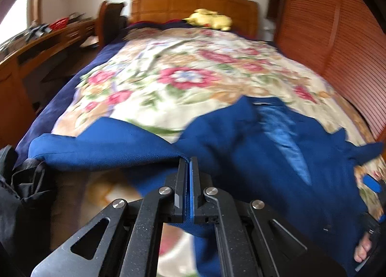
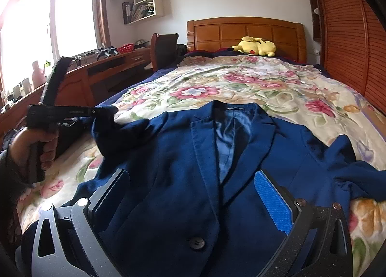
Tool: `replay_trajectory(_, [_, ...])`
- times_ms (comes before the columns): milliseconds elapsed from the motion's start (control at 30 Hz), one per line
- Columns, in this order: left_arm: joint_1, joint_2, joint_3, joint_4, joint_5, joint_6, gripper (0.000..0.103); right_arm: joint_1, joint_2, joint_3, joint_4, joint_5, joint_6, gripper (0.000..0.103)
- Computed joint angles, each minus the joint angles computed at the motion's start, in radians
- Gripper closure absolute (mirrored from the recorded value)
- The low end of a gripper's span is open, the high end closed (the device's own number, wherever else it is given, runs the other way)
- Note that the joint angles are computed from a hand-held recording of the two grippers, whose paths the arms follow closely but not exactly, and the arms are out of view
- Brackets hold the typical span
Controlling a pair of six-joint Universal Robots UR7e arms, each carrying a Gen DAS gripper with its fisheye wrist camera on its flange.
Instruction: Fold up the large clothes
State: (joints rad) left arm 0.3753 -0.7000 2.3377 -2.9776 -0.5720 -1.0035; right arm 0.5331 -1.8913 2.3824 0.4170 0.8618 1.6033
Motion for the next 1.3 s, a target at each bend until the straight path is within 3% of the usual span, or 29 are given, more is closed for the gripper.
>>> replay_trajectory(167, [-0.056, 0.057, -0.040, -0.068, -0.072, 0.084, 0.102, 0.025, 0.008, -0.007, -0.021, 0.020, 0.034, 0.000])
replay_trajectory(400, [-0.089, 0.054, -0.038, 0.071, -0.087, 0.027, 0.102, 0.037, 0.016, -0.016, -0.022, 0.034, 0.032, 0.000])
replay_trajectory(500, [-0.092, 0.027, -0.012, 0.075, -0.111, 0.021, 0.101, 0.048, 0.024, -0.025, -0.023, 0.045, 0.040, 0.000])
replay_trajectory(600, [-0.108, -0.006, 0.018, 0.098, -0.105, 0.002, 0.083, 0.053, 0.028, -0.027, -0.030, 0.052, 0.043, 0.000])
replay_trajectory(667, [-0.125, -0.023, 0.027, 0.139, -0.081, -0.021, 0.062, 0.052, 0.028, -0.026, -0.030, 0.053, 0.040, 0.000])
replay_trajectory(733, [-0.141, -0.051, 0.042, 0.177, -0.062, -0.047, 0.060, 0.052, 0.026, -0.024, -0.031, 0.054, 0.037, 0.000])
replay_trajectory(800, [-0.156, -0.082, 0.060, 0.186, -0.045, -0.055, 0.048, 0.052, 0.025, -0.023, -0.031, 0.055, 0.036, 0.000])
replay_trajectory(867, [-0.159, -0.114, 0.074, 0.204, -0.026, -0.068, 0.018, 0.052, 0.025, -0.023, -0.031, 0.056, 0.035, 0.000])
replay_trajectory(1100, [-0.064, -0.129, 0.091, 0.224, -0.008, -0.106, 0.018, 0.054, 0.026, -0.022, -0.034, 0.060, 0.034, 0.000])
replay_trajectory(1200, [0.008, -0.104, 0.106, 0.139, -0.035, -0.094, 0.018, 0.053, 0.027, -0.021, -0.032, 0.058, 0.027, 0.000])
replay_trajectory(1300, [0.074, -0.075, 0.104, 0.132, -0.039, -0.095, 0.018, 0.054, 0.031, -0.021, -0.031, 0.060, 0.018, 0.000])
